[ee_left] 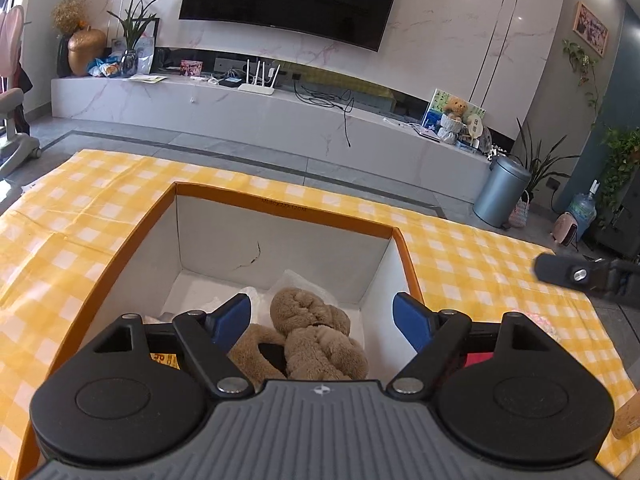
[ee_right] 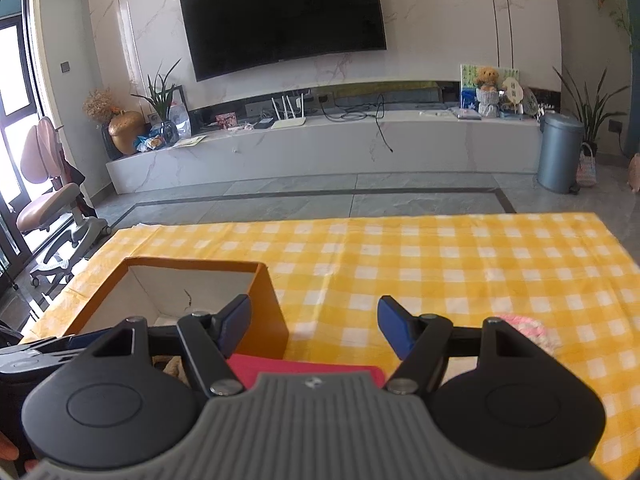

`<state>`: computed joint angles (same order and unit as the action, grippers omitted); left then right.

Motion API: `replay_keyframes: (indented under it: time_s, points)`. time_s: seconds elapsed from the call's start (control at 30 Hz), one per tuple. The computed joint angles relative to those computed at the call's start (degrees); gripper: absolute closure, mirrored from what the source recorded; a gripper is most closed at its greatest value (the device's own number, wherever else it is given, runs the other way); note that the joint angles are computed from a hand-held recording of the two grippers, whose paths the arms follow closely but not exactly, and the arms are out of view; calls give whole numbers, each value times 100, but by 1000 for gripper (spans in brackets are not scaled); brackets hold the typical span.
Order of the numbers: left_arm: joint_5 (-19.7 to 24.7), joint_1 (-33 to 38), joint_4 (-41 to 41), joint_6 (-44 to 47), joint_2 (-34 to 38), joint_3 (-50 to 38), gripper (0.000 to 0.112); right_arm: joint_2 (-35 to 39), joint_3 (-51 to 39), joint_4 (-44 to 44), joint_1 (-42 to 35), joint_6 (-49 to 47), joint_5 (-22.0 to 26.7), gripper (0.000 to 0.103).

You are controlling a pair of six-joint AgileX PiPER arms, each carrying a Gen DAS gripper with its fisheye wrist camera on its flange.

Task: Organize soft objects
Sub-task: 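Open the right gripper to drop the mesh bag while the left gripper drops the teddy bear into the box, then move both tools back over the crocheted item and beige pad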

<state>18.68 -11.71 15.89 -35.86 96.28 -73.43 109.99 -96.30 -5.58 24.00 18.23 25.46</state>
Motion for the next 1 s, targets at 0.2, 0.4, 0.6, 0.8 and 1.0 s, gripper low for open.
replay_keyframes:
  time_s: [0.2,0.4,0.6,0.8,1.0]
  points:
    - [17,-6,-658,751,-317,13,18,-373,183,-558,-422,-44,422,22]
    - [47,-345,-138,595,-619,60,18,-169,117,-500,-1030,-69,1049,20]
    - [417,-740,328,362,-629,-122,18,353,-50,496,-1544,-155,987,19]
    - [1036,-1220,442,480,-222,-769,18,1164,-967,745,-1613,-1024,1132,10]
    - [2325,-1372,-389,1595,1156,-2821,18,2387,-2509,600,-1726,-728,1971,9]
